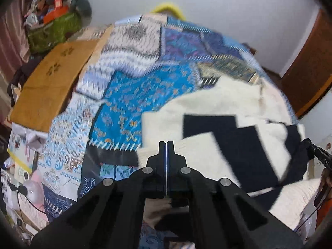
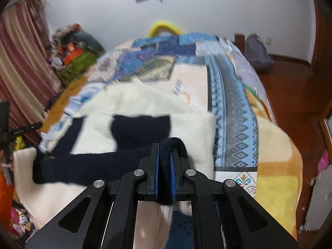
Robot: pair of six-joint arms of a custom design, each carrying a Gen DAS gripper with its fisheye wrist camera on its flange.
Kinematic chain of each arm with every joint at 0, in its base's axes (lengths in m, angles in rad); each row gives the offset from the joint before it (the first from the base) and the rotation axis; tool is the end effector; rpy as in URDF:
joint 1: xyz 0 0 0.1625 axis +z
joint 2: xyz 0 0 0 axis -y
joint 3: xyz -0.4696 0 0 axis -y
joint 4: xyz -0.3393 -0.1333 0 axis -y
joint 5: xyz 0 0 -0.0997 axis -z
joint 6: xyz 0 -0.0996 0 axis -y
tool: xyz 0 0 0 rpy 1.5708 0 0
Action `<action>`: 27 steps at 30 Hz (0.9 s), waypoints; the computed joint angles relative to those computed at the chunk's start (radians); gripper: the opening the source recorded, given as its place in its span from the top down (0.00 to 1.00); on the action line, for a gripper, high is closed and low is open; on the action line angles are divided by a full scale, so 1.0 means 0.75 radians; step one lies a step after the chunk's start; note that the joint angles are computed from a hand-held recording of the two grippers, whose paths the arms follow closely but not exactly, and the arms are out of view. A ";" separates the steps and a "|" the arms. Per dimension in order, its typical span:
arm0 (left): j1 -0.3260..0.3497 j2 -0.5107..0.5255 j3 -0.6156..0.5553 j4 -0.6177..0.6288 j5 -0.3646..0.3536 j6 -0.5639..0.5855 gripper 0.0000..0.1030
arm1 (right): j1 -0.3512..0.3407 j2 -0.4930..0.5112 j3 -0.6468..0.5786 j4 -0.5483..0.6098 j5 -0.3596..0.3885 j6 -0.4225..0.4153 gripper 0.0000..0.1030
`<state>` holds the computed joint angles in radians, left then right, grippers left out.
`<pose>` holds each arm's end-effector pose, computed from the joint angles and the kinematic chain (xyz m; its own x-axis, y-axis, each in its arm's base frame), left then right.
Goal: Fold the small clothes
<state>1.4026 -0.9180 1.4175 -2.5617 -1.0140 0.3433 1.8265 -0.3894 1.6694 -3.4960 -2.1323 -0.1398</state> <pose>0.0643 -0.7320 0.3455 -0.7778 0.1949 -0.5976 0.4348 0.8534 -0.2875 0.2451 -0.6203 0.0083 -0.8630 -0.0129 0.5051 -0.3255 0.7788 -0.5362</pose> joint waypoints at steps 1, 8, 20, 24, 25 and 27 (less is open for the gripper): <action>0.010 0.006 -0.007 0.023 -0.002 -0.005 1.00 | -0.006 0.008 -0.008 0.031 -0.010 0.002 0.92; 0.007 -0.048 0.060 0.028 0.005 0.003 0.96 | -0.005 -0.009 0.045 0.041 -0.027 -0.017 0.86; -0.074 -0.279 0.348 -0.070 -0.055 0.013 0.48 | 0.070 -0.069 0.214 -0.101 -0.072 -0.005 0.49; -0.084 -0.314 0.423 -0.031 -0.075 -0.016 0.47 | 0.070 -0.060 0.258 -0.134 -0.068 0.028 0.48; -0.084 -0.320 0.448 -0.023 -0.077 -0.027 0.47 | 0.066 -0.056 0.264 -0.137 -0.065 0.038 0.49; -0.082 -0.324 0.471 0.003 -0.083 -0.053 0.47 | 0.055 -0.044 0.275 -0.139 -0.056 0.061 0.48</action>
<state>1.3412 -1.1610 1.7706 -2.5592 -1.0763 0.3038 1.8676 -0.4225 1.8758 -3.6005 -2.1743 -0.0944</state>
